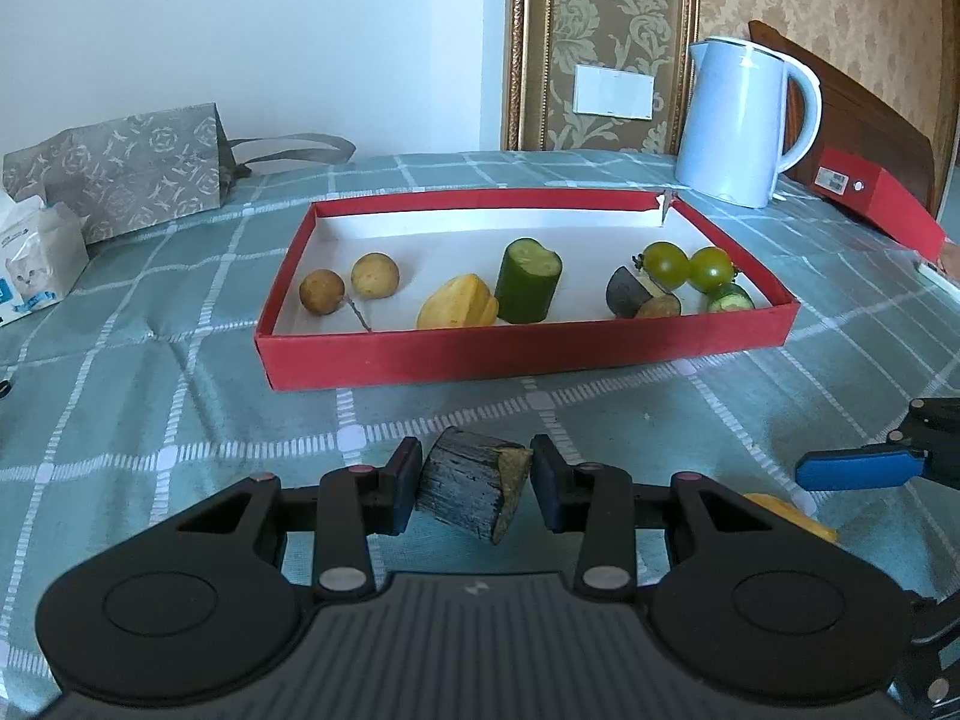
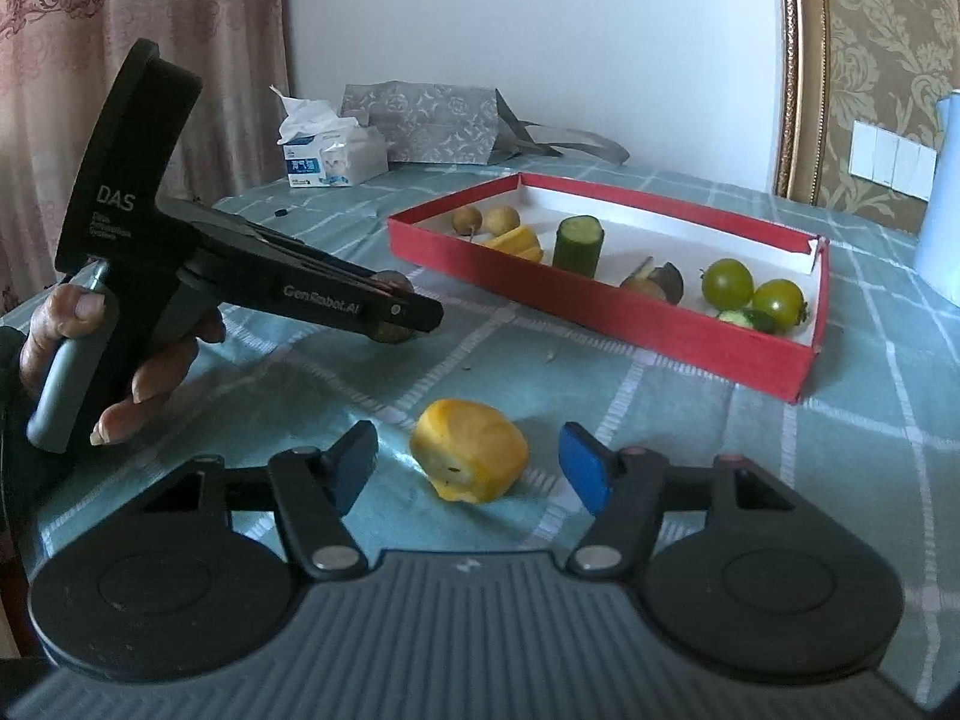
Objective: Organize fruits
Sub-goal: 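Grasp the yellow pepper chunk with right gripper while left holds the eggplant piece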
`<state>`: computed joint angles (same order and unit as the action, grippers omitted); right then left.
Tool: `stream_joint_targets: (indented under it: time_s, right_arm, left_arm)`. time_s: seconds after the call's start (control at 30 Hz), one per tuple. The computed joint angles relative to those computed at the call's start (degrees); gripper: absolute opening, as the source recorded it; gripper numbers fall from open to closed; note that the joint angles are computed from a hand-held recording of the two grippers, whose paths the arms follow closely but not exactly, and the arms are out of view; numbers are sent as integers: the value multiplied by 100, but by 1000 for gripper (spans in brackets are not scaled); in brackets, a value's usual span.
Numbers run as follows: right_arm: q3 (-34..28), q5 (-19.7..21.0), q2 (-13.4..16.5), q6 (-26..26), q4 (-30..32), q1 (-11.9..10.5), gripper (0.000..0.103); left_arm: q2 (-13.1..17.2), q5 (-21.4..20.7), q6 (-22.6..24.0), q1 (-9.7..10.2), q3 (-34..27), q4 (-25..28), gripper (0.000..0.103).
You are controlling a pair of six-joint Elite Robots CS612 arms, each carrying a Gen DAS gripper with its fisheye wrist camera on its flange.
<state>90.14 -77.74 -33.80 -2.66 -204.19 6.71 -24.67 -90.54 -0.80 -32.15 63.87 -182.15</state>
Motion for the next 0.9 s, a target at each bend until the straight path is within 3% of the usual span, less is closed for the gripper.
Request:
stream_joint_targets:
  time_s: [0.27, 0.6, 0.9]
  right_arm:
    - [-196, -64, 84, 31, 146, 46, 66]
    - [-278, -321, 82, 107, 429, 92, 44]
    - [-261, -473, 82, 20, 374, 133, 43]
  left_arm:
    - [1, 30, -38, -4, -7, 19, 38]
    - [5, 13, -55, 3, -16, 29, 38]
    - [3, 7, -67, 3, -18, 36, 38]
